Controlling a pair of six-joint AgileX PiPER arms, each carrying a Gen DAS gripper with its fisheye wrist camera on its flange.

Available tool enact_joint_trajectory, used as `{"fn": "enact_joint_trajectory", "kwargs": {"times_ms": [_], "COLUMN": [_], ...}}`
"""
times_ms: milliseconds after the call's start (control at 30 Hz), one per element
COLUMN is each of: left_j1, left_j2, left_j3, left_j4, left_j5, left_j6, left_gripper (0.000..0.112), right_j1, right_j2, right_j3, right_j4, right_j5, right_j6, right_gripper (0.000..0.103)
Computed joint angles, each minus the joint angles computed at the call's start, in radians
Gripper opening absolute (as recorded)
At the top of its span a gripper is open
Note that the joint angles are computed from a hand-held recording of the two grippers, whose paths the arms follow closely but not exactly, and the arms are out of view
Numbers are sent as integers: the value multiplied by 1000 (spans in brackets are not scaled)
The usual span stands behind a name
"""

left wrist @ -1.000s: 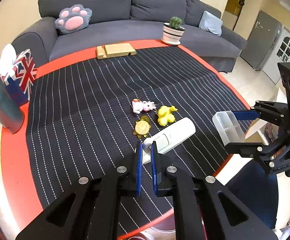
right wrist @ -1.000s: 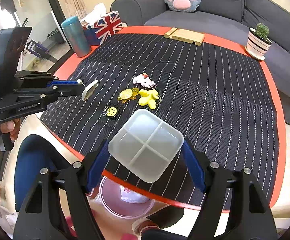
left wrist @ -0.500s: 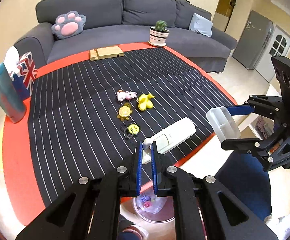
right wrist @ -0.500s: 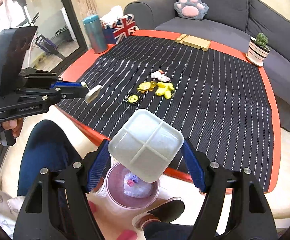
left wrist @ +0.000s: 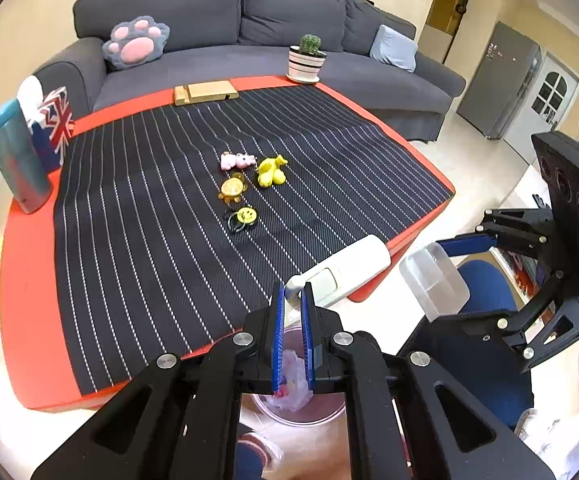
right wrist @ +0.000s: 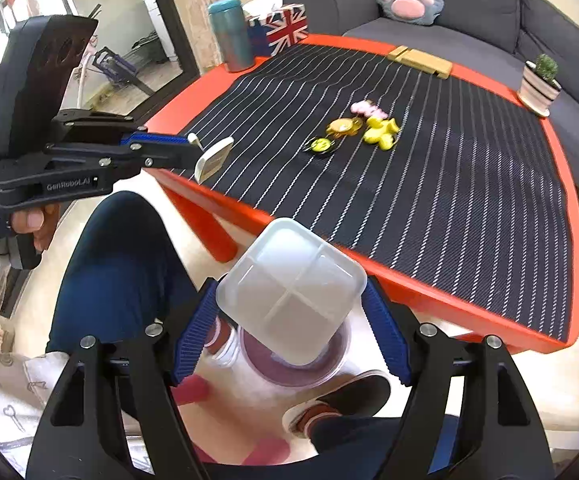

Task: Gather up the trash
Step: 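Carry the box and stick over the pink bin and open both grippers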

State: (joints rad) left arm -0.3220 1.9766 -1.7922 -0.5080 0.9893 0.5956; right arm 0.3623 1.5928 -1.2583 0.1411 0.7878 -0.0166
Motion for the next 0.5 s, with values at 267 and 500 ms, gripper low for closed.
{"fn": "enact_joint_trajectory", "kwargs": {"times_ms": [267, 500], "left_j1": [6, 8], "left_j2": [-32, -36], "left_j3": [49, 62], "left_j4": [-14, -15], "left_j5": [-10, -7], "left_j6": [10, 15], "left_gripper": [8, 8], "right_j1": [15, 7], "right_j2": [0, -11], "right_j3": [26, 33], "right_j4": [31, -1], "right_j5": [-20, -25], "right_j6": [-18, 20], "right_gripper": [91, 94]}}
